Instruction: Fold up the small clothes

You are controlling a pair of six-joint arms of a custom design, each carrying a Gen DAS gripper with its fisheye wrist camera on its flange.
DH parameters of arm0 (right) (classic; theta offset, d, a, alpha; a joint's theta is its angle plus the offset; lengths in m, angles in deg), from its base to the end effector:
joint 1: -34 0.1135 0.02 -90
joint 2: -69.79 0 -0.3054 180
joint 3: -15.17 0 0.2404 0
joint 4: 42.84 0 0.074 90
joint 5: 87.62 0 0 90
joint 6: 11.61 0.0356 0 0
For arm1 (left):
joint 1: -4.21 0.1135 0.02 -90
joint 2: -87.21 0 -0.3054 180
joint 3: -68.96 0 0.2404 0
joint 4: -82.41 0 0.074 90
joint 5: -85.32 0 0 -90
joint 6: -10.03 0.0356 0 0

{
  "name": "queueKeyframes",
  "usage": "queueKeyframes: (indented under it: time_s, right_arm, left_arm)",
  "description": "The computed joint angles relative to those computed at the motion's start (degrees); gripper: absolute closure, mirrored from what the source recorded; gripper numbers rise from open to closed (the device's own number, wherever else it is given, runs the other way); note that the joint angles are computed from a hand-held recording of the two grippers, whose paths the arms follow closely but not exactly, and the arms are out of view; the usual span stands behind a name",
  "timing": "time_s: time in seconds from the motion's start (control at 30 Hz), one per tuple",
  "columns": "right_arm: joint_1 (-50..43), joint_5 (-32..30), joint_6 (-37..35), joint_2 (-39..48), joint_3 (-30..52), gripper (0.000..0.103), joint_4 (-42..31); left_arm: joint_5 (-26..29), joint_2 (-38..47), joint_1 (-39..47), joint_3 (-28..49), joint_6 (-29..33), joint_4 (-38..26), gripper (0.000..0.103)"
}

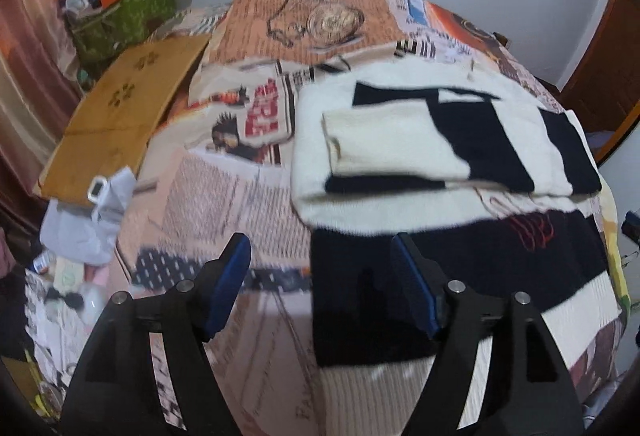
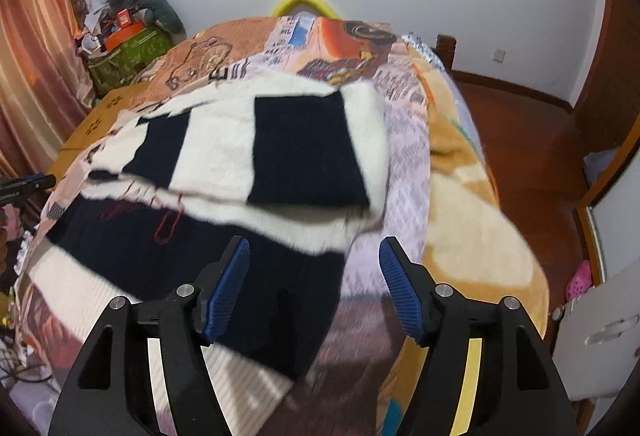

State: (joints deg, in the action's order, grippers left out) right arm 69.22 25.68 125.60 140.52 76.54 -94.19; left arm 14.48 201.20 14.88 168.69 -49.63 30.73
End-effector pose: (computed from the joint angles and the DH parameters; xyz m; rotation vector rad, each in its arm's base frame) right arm 0.1785 0.1088 0.2696 0.3945 2.4690 0.0426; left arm 0.4159 0.0665 0.2350 0.5417 2.5717 -0.2191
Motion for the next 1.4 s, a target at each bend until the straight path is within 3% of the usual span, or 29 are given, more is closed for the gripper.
queueKeyframes:
  time_s: [0.13, 0.27, 0.47, 0.57, 0.77, 0.83, 1.1, 1.2, 1.33, 1.4]
  right_arm:
    - [2.7, -1.2, 3.9, 0.2, -2.7, 0.039, 0.6]
    - [4.4, -3.0, 5.8, 2.4, -4.6, 0.039, 1.5]
    - [5.1, -3.3, 6.4, 4.8, -6.0, 0.039, 4.4]
    - [4.9, -3.7, 6.9, 4.5, -7.0, 0.039, 5.9]
    - [4.6, -4.7, 7.6, 3.4, -8.4, 0.039, 7.3]
    - [4.7, -4.7, 7.7, 3.2, -8.5, 0.039, 7.3]
    - [4.4, -5.1, 7.7, 3.3, -8.4, 0.039, 7.2]
    - [4.6, -4.9, 7.9, 3.4, -8.3, 0.039, 7.1]
    - [4.6, -4.8, 8.1, 3.4, -8.0, 0.039, 6.7]
    - [4.8, -4.7, 8.3, 3.3, -8.0, 0.039, 6.4]
  left_arm:
    - [2.5, 2.2, 1.6, 0.3, -1.0, -4.2, 0.031]
    - [2.1, 3.0, 1.9, -0.6, -2.5, -3.6, 0.031]
    - [6.8, 6.1, 0.8, 7.9, -7.2, -6.7, 0.031]
    - [6.4, 10.6, -1.6, 15.3, -10.2, -8.7, 0.045]
    - [3.3, 25.0, -6.4, 36.0, -14.1, -18.9, 0.072]
    - [1.8, 28.2, -7.5, 40.2, -14.2, -20.8, 0.092]
    - [-0.6, 21.7, -7.7, 31.4, -15.7, -8.1, 0.098]
    - [-2.5, 21.5, -7.1, 31.8, -16.4, -6.8, 0.098]
    - [-4.9, 26.2, -7.2, 37.3, -14.4, -12.8, 0.098]
    - [-5.7, 25.2, -7.1, 34.2, -12.4, -11.4, 0.097]
